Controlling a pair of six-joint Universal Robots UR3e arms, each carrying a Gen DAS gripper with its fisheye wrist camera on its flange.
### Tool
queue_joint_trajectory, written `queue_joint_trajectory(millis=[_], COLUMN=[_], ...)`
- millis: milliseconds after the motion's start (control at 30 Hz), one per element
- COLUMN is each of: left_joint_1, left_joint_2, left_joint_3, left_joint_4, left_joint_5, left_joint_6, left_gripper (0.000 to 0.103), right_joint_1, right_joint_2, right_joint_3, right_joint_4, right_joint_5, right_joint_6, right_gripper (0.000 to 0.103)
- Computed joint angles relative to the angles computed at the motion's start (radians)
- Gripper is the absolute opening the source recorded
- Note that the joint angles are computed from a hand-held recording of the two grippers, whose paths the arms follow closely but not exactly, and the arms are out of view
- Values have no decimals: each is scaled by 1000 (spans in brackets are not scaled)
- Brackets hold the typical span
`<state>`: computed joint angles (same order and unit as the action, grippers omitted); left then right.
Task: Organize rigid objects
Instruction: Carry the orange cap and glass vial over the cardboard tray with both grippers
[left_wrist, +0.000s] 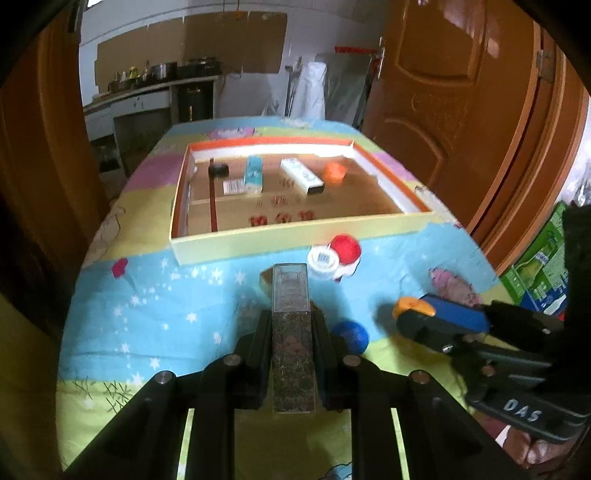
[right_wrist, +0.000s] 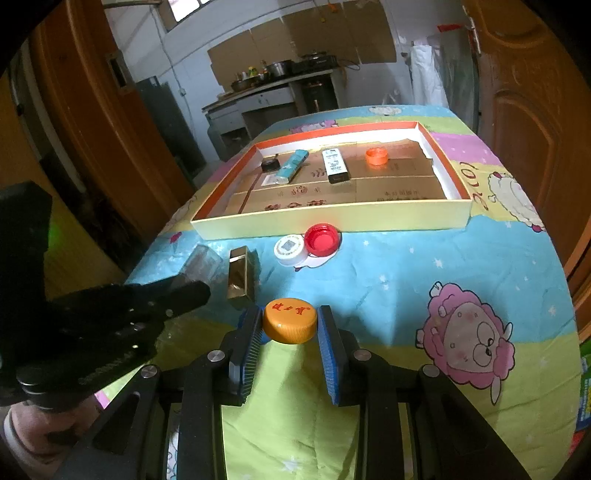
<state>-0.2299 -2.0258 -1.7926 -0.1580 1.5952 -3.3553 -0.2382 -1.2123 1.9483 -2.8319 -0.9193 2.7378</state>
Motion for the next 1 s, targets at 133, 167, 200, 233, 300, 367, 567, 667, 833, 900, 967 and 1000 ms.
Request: queue_joint_trajectory(millis=[133, 167, 200, 233, 300, 367, 567, 667, 833, 900, 967, 1000], left_joint_1=[12, 17, 19, 25, 34, 40, 56, 67, 81, 86, 92, 95], left_joint_2=[20, 24, 26, 29, 29, 19, -27, -63, -124, -156, -190, -204], left_joint_3=[3, 7, 7, 7, 23, 49, 138, 198, 297, 347, 403, 424], left_joint_4=[21, 25, 30, 35, 35, 35, 22, 8, -28, -48, -71, -79], left_joint_5=[-17, -25, -29, -38, -57, -72, -111, -132, -156, -165, -172, -175], left_joint_6=[2, 4, 3, 4, 8, 16, 24, 25, 28, 30, 31, 32], left_gripper=[20, 20, 20, 20, 20, 20, 20, 20, 20, 20, 20, 20], right_joint_1=[5, 6, 7, 9, 11, 12, 18, 18, 28, 32, 36, 38], right_joint_2=[-12, -14, -17, -19, -21, -20, 6, 29, 84, 110, 136, 155], right_joint_3=[-12, -16, -20, -27, -42, -59, -133, -173, -263, -307, -347, -378], right_joint_4=[-2, -2, -2, -6, -9, -10, -13, -13, -9, -3, 3, 9], right_joint_5=[-9, -10, -13, -18, -24, -28, -57, -73, -106, -117, -125, -128], right_joint_6=[10, 12, 15, 21, 29, 39, 80, 94, 120, 128, 138, 145], right_gripper=[31, 31, 31, 31, 31, 31, 31, 31, 31, 31, 31, 31])
